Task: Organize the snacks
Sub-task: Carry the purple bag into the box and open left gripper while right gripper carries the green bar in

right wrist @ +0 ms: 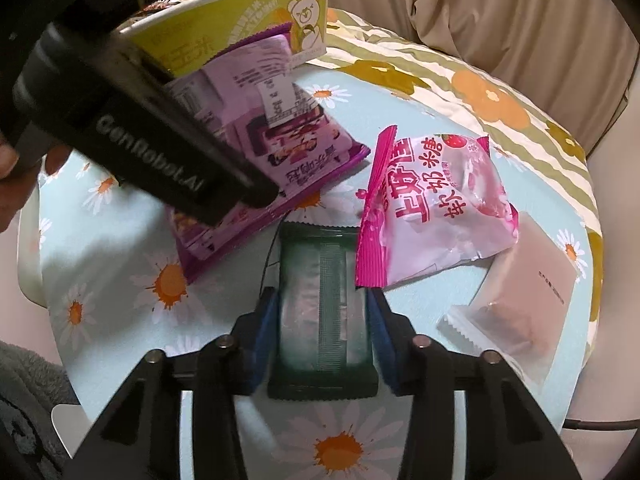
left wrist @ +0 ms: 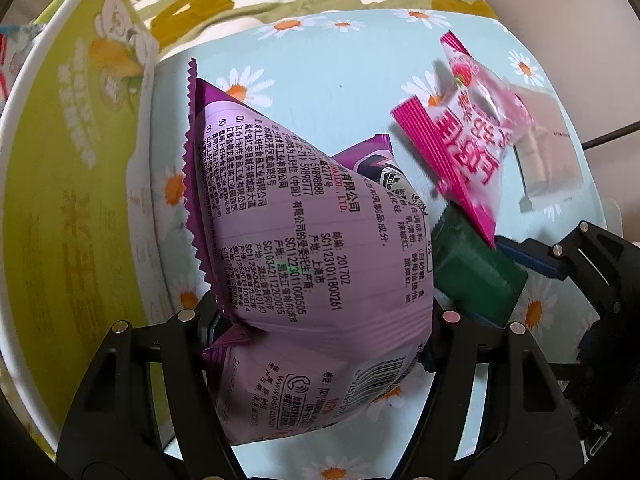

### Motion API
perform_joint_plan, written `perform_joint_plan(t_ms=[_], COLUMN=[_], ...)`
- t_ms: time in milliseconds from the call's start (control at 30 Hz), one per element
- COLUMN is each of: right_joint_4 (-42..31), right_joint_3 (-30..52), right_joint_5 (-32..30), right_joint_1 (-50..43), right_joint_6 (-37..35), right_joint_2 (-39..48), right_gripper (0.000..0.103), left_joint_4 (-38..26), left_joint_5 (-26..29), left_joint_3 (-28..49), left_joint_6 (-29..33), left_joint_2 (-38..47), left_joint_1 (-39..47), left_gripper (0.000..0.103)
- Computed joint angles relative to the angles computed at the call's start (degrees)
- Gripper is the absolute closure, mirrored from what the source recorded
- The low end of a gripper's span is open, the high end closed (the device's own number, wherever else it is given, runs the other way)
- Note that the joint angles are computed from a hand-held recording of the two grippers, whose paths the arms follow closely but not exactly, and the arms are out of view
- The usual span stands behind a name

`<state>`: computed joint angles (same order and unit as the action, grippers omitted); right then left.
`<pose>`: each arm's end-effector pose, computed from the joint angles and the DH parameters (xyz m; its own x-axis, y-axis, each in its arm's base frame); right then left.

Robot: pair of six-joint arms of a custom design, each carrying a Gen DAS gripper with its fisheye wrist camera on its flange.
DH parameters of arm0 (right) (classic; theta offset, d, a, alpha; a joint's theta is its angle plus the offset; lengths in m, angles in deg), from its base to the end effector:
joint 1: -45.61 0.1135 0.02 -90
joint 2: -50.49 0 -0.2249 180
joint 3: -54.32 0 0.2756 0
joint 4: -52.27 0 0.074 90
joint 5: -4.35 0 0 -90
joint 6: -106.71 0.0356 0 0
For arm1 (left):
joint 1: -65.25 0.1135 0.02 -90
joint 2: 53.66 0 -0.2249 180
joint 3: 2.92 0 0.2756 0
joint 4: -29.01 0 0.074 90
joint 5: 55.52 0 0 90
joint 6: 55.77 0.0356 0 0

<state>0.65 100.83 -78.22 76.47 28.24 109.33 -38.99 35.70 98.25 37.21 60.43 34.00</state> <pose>0.1920 0.1093 0.1489 -0.8476 -0.2756 -0.4535 -0.2965 0.9547 -0.0261 0.3396 -0.2070 0.1490 -0.8159 0.5559 -0.1587 0.5647 0.8252 -0.0128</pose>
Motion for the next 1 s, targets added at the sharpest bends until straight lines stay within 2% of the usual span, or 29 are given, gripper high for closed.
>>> perform_joint_plan(t_ms=[400,600,800,1000], right_joint_4=[-8.9,-17.8,-22.2,-20.7], right_joint_3=[0.3,6.6,20.6,36.2], right_joint_5=[2.0,2.0,2.0,2.9], right_joint_1=[4.7,4.0,1.7,3.8], right_joint_6=[5.8,8.7,7.1,8.0], right_joint_2=[-10.6,-15.9,-10.8,1.8], right_gripper=[0.062,0.063,0.062,0.062], left_joint_4=[0.7,-2.9,-8.1,-12.4], left_joint_5=[0.2,1.5,2.3,4.6], left_joint_3=[-9.1,-8.6,-1.7,7.4], left_joint_6=[-3.2,-6.9,-6.5,-1.7], left_joint_2=[-13.0,-22.4,-29.1,-29.6], left_joint_1=[-0.5,-0.9,3.6,13.9], left_gripper=[0.038,0.038,0.038,0.038])
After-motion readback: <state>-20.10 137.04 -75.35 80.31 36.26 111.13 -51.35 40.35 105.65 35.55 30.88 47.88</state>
